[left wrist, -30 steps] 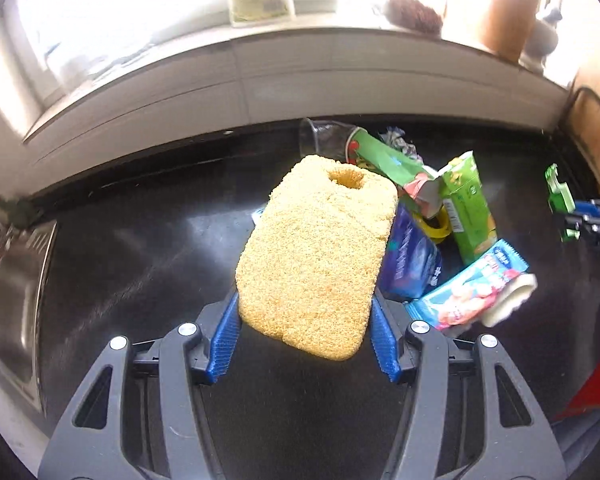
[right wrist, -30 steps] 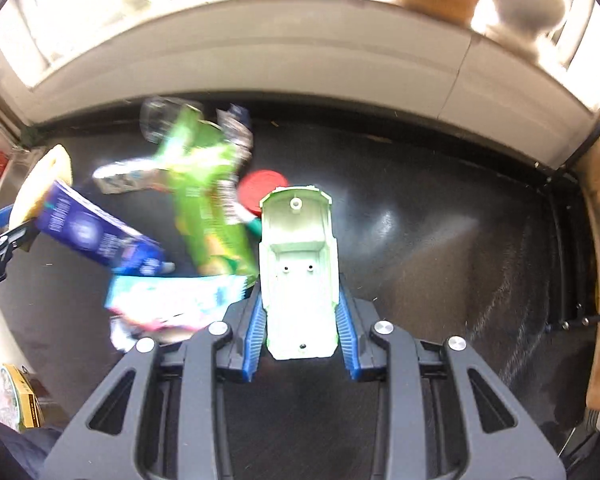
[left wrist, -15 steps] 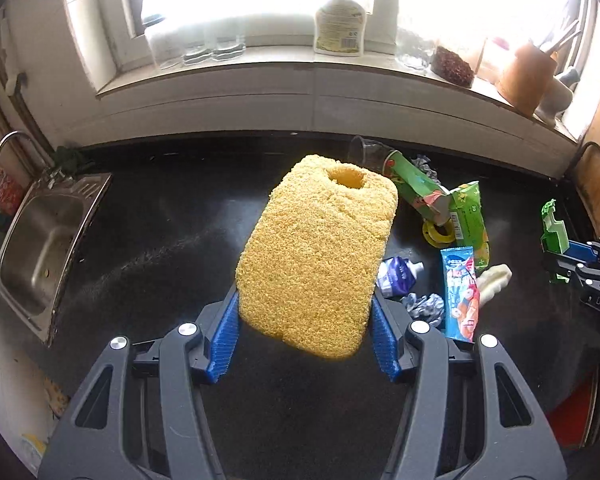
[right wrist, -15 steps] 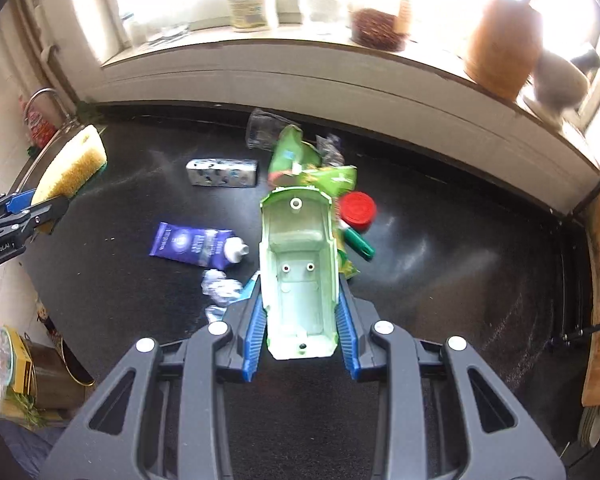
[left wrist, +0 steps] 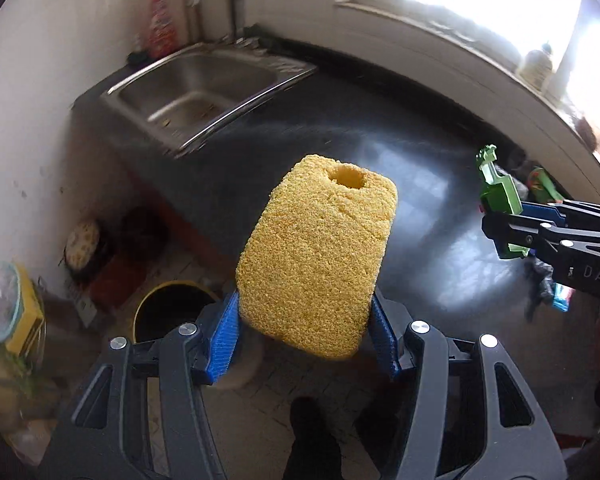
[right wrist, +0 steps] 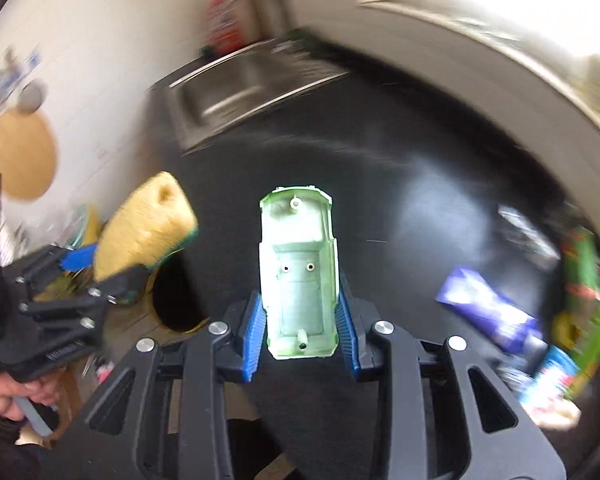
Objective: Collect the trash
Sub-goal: 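Carry sponge and toy car to the yellow bin and release both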
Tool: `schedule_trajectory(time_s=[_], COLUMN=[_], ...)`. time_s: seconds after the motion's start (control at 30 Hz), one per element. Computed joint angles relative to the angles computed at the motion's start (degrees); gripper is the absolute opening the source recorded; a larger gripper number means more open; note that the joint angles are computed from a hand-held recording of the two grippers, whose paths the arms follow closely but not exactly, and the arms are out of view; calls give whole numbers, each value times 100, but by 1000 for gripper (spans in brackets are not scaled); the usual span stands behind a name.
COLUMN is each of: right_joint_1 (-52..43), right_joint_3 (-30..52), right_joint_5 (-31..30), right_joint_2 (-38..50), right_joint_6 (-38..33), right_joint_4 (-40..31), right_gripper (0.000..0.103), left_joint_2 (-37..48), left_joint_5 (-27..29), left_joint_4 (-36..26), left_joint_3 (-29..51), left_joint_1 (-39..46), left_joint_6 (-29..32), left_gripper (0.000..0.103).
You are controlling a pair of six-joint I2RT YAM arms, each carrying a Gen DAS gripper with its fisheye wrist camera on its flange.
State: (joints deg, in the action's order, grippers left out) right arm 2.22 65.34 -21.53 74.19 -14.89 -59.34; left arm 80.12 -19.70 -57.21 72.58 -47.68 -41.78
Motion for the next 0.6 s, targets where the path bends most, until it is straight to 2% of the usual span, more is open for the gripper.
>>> schedule_trajectory(time_s=[0.07, 0.17, 0.2, 0.27, 0.33, 0.4, 0.47, 0.5, 0.57, 0.6], right_joint_1=[1133, 2516, 2955, 3499, 3890, 4132, 4384, 4446, 4549, 4541], right_joint_3=[-91, 95, 282, 577, 1054, 1603, 2265, 2586, 3207, 3223], right_joint_5=[-21, -67, -95, -87, -197, -191, -82, -100, -35, -20], right_joint_2=[333, 1165, 1636, 2367, 3217, 4096, 4985, 5359, 6038, 6122], right_joint_6=[562, 1284, 1463, 1685, 1907, 1984, 2062, 2077, 2127, 2092], right_joint_4=[453, 1143, 1415, 1821, 2018, 2147, 2178, 2134, 1970, 1936], right_gripper=[33, 33, 33, 33, 33, 33, 33, 33, 33, 33], left_joint_2=[-725, -1784, -2234, -2635, -2934, -2470, -1404, -789, 74, 620], left_joint_5=[47, 269, 475, 750, 1359, 1889, 2332, 2422, 2645, 2758], left_joint_4=[59, 333, 543, 957, 1841, 2751, 4179, 4763, 5537, 5996], left_joint_3=[-995, -2504, -3152, -3920, -4940, -5478, -5876, -5944, -5957, -5902], left_joint_1=[379, 1274, 1839, 2554, 3909, 4865, 5703, 5931, 6257, 6462], left_joint_6=[-183, -84, 173, 524, 1435, 2033, 2551, 2750, 2911, 3022], left_gripper=[56, 56, 56, 56, 56, 56, 56, 56, 56, 56])
